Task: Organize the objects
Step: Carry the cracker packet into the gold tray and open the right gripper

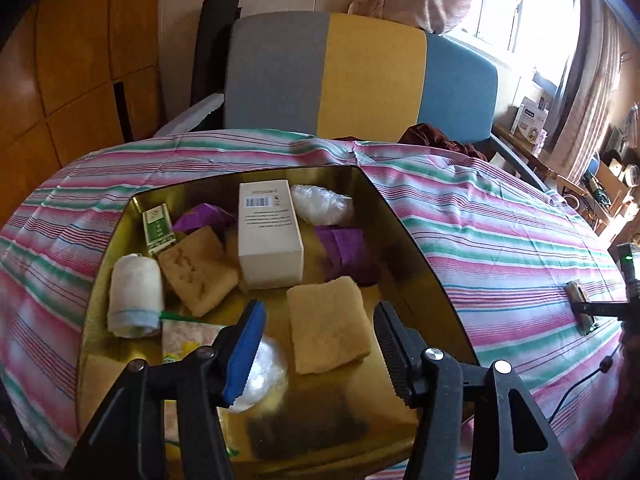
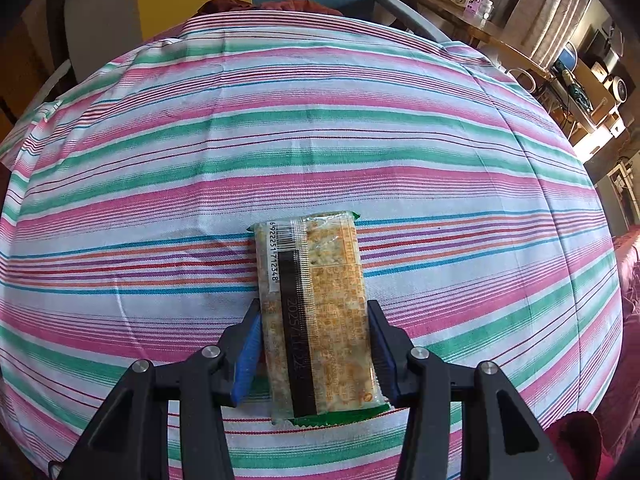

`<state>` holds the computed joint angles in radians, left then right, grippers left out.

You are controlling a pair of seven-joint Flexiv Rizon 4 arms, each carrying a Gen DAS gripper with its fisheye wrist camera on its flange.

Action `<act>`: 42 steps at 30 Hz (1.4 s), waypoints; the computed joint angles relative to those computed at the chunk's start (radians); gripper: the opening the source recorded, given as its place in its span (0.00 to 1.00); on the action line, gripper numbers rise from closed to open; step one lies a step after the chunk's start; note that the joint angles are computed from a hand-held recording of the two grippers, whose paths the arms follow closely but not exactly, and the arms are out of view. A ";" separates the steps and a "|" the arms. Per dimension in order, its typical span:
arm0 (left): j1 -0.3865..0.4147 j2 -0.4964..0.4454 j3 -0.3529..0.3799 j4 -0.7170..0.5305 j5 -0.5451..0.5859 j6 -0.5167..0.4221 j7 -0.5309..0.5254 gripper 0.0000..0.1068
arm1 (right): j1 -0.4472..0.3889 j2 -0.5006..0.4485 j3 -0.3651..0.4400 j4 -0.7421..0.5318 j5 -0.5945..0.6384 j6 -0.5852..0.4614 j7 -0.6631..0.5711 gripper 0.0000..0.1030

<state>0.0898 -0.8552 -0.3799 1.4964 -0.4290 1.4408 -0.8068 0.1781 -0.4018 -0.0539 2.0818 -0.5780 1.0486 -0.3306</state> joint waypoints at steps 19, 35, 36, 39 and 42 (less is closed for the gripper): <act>0.154 0.048 -0.089 0.125 0.043 0.131 -0.016 0.60 | 0.183 -0.173 0.019 -0.296 -0.072 0.216 -0.089 0.47; 0.163 0.053 0.033 0.102 0.047 0.136 -0.172 0.73 | 0.282 -0.615 0.183 -1.069 0.211 -0.067 -0.537 0.48; 0.156 0.053 0.049 0.099 0.048 0.129 -0.183 0.75 | 0.286 -0.643 0.189 -1.119 0.229 -0.108 -0.557 0.48; 0.152 0.053 0.062 0.102 0.055 0.131 -0.199 0.80 | 0.295 -0.708 0.203 -1.231 0.276 -0.186 -0.629 0.49; 0.153 0.057 0.062 0.110 0.065 0.141 -0.207 0.89 | 0.324 -0.711 0.135 -1.218 0.287 -0.147 -0.619 0.51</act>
